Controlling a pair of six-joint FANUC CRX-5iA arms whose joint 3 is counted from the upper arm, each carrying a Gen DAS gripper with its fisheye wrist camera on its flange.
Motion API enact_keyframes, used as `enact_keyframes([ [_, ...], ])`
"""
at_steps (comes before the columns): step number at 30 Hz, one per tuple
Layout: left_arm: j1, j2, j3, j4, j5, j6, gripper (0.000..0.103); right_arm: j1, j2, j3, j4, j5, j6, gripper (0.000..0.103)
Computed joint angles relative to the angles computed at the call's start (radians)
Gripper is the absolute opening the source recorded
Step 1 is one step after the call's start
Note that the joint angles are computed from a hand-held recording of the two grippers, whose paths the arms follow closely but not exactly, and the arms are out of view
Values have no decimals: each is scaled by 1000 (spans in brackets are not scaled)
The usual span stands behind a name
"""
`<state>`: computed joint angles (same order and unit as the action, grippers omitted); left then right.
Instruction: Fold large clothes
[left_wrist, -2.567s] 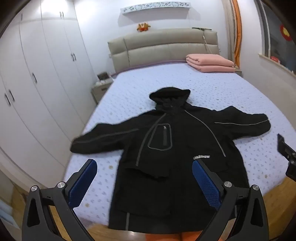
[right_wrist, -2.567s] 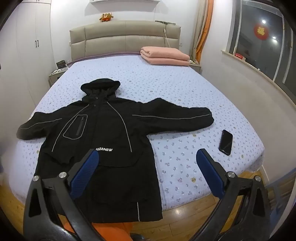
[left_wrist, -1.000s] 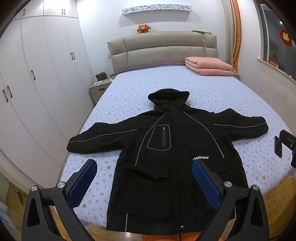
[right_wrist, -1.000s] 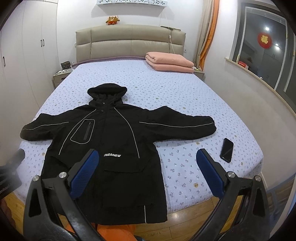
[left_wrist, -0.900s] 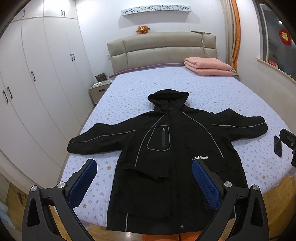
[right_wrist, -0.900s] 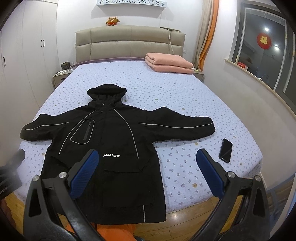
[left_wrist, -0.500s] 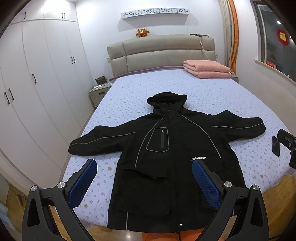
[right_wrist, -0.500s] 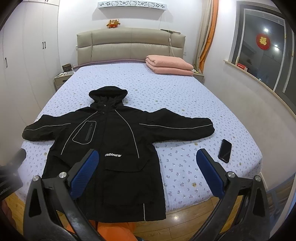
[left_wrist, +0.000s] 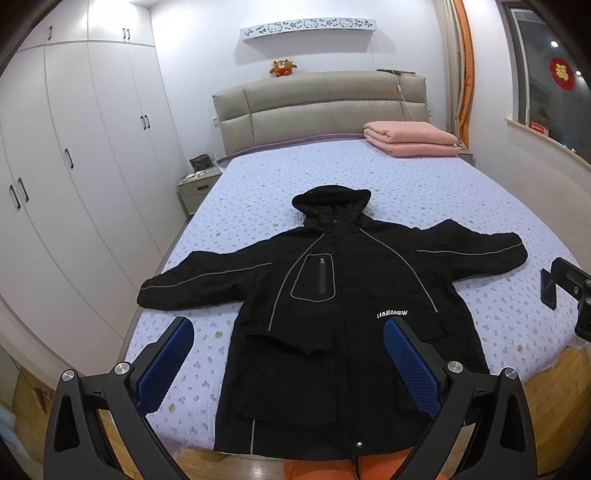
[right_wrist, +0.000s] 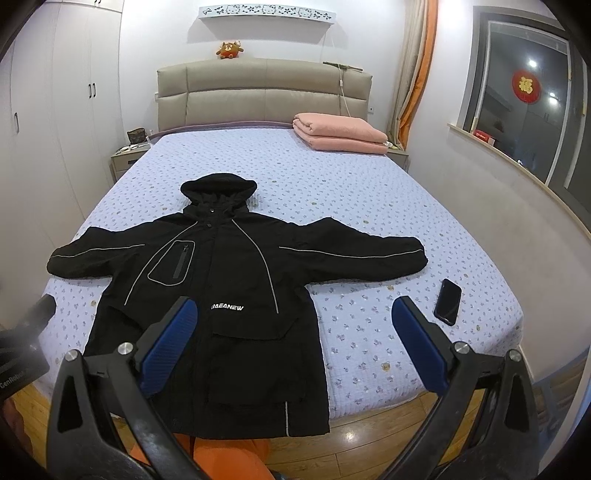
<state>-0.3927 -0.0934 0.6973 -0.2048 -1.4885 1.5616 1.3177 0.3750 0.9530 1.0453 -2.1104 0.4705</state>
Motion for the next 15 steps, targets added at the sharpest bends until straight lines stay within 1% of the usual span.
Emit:
enact_keyframes([
  [8, -26, 23, -4, -15, 1, 3, 102, -10, -78, -135, -70, 14, -90, 103],
  [13, -35, 48, -43, 2, 56, 31, 102, -45, -133, -249, -101, 29, -106, 103],
  [15, -41, 71, -48, 4, 68, 39, 102, -78, -171, -332, -130, 45, -119, 103],
])
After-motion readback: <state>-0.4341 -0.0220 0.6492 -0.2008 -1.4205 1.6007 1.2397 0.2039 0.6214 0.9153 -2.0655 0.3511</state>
